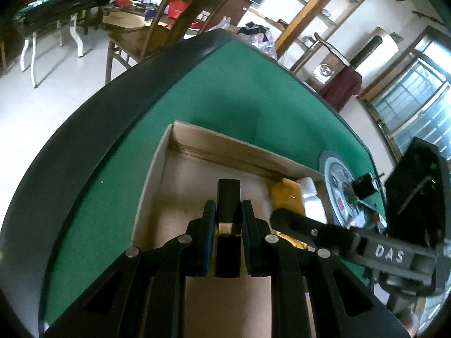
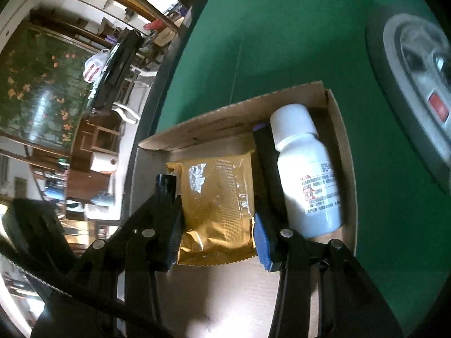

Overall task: Organize objects
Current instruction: 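Lower the black tube and yellow envelope into the box and open both grippers, then move both grippers back over the pile on the table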

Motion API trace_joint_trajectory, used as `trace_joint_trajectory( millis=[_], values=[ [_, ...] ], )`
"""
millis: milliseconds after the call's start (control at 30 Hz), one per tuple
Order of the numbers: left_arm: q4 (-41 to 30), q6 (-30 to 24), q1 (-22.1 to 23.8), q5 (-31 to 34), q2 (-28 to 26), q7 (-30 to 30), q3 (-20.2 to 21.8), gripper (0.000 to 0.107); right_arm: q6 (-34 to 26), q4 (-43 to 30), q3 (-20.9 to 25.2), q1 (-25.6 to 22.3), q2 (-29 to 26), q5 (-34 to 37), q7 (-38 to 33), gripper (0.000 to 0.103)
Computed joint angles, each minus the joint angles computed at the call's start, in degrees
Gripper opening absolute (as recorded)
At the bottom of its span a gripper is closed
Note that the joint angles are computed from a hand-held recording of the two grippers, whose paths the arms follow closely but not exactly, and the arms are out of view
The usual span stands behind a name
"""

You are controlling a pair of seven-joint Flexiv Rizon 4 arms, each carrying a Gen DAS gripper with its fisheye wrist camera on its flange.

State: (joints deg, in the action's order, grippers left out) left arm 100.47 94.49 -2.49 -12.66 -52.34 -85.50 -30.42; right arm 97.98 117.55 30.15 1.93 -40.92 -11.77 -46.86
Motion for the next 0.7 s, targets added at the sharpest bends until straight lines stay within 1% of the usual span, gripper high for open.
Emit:
trace_joint_trajectory(
  millis=[100, 167, 233, 267, 333, 400, 433, 533, 633, 667, 700],
  values=[
    [-0.1, 2.1, 2.0, 0.5, -1.9, -0.2, -2.8, 0.016, 1.9, 1.2, -3.3, 3.0, 1.3, 0.7, 0.6, 0.043],
    [0.1, 3.4, 3.5, 1.7, -3.1, -0.2, -4.8, 0.019, 2.5, 1.6, -3.8, 3.3, 1.3, 0.3, 0.7, 0.045],
    [0.6, 5.0, 5.2, 3.5, -4.2, -0.1, -7.2, 0.03, 3.5, 2.3, -4.1, 3.2, 1.7, -0.1, 0.8, 0.047],
    [0.9, 5.7, 5.5, 4.2, -4.3, -0.5, -7.5, 0.032, 5.2, 3.0, -3.8, 2.6, 1.5, -0.3, 0.6, 0.048],
    [1.7, 7.2, 6.9, 6.3, -5.1, -0.8, -9.2, 0.043, 8.1, 4.3, -3.6, 1.9, 1.8, -1.0, 1.0, 0.049],
    [2.4, 8.4, 8.0, 8.2, -5.7, -1.6, -10.4, 0.048, 11.7, 6.6, -3.9, 1.2, 2.9, -2.0, 1.4, 0.049],
    [3.1, 9.8, 7.9, 8.9, -5.5, -2.5, -10.1, 0.048, 13.0, 7.7, -4.4, 1.3, 3.6, -2.5, 1.6, 0.049],
    [4.5, 11.9, 7.5, 11.3, -4.8, -4.5, -8.8, 0.048, 16.4, 12.0, -8.5, 4.3, 7.4, -2.3, 1.4, 0.051],
    [5.5, 11.2, 8.7, 13.3, -4.6, -5.8, -9.3, 0.049, 19.5, 17.0, -12.2, 6.9, 10.7, -2.1, 1.1, 0.051],
    [5.8, 11.2, 9.4, 13.9, -4.7, -6.1, -9.8, 0.049, 20.5, 18.5, -12.7, 6.9, 11.4, -2.3, 1.3, 0.051],
    [6.2, 11.2, 10.0, 14.4, -4.8, -6.3, -10.3, 0.049, 22.3, 20.7, -12.6, 5.8, 12.0, -3.2, 1.7, 0.051]
  ],
)
